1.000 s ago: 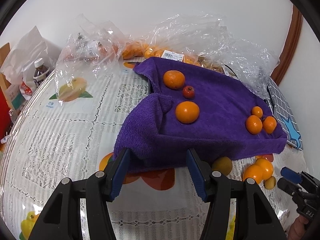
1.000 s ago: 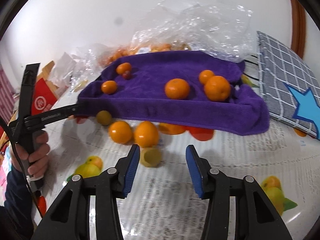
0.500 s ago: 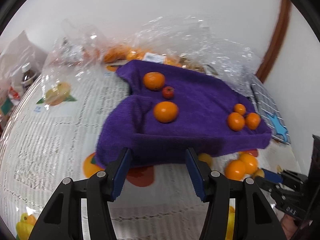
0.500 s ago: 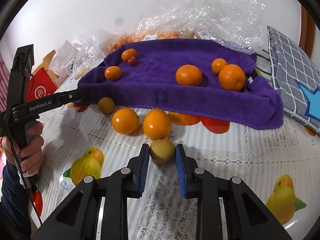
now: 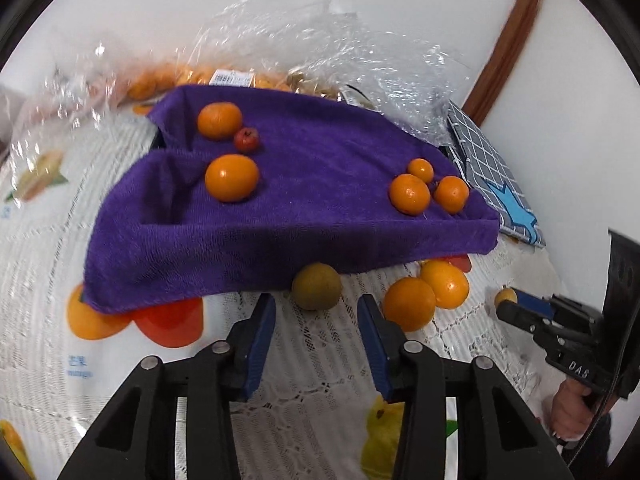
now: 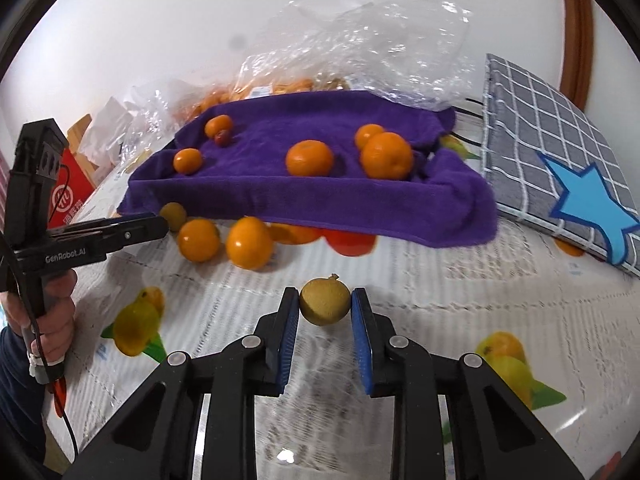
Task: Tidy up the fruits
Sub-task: 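Grasp the yellowish round fruit with the right tool, then carry the yellowish fruit over the purple towel with the right tool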
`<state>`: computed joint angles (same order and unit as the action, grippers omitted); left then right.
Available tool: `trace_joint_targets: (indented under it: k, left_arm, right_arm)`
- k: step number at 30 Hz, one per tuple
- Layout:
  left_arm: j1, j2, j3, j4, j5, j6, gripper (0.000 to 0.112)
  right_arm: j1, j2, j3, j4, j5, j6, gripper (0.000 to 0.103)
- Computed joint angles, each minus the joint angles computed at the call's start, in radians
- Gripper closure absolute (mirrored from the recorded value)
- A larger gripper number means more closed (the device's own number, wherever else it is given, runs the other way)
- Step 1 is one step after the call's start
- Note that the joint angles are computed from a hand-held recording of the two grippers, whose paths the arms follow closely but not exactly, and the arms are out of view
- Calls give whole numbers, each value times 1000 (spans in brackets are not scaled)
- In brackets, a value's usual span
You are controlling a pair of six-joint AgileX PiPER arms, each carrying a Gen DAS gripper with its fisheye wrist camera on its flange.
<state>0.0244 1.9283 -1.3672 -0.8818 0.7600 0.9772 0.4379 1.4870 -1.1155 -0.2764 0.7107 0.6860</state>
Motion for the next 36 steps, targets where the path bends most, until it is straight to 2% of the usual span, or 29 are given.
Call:
trace_joint_targets:
  k: [6, 10, 19, 29, 36]
  left_arm:
    - [-11, 2, 6, -10, -28, -1, 77]
    - [-20, 8, 1, -4, -42, -10, 86]
    - [-8, -7, 19, -48, -41, 32, 86]
    - [56, -46, 56, -232, 30, 171, 86]
    - [75, -64, 74, -277, 0, 189, 86]
  right_arm:
    - [-17, -26, 33, -2, -12, 1, 77]
    - [-26, -20, 35, 8, -19, -9, 77]
    - [-19, 2, 5, -3, -2, 6, 77]
    - [-5, -2, -32, -57, 47, 60, 77]
    - [-8, 2, -60, -81, 75, 80, 77]
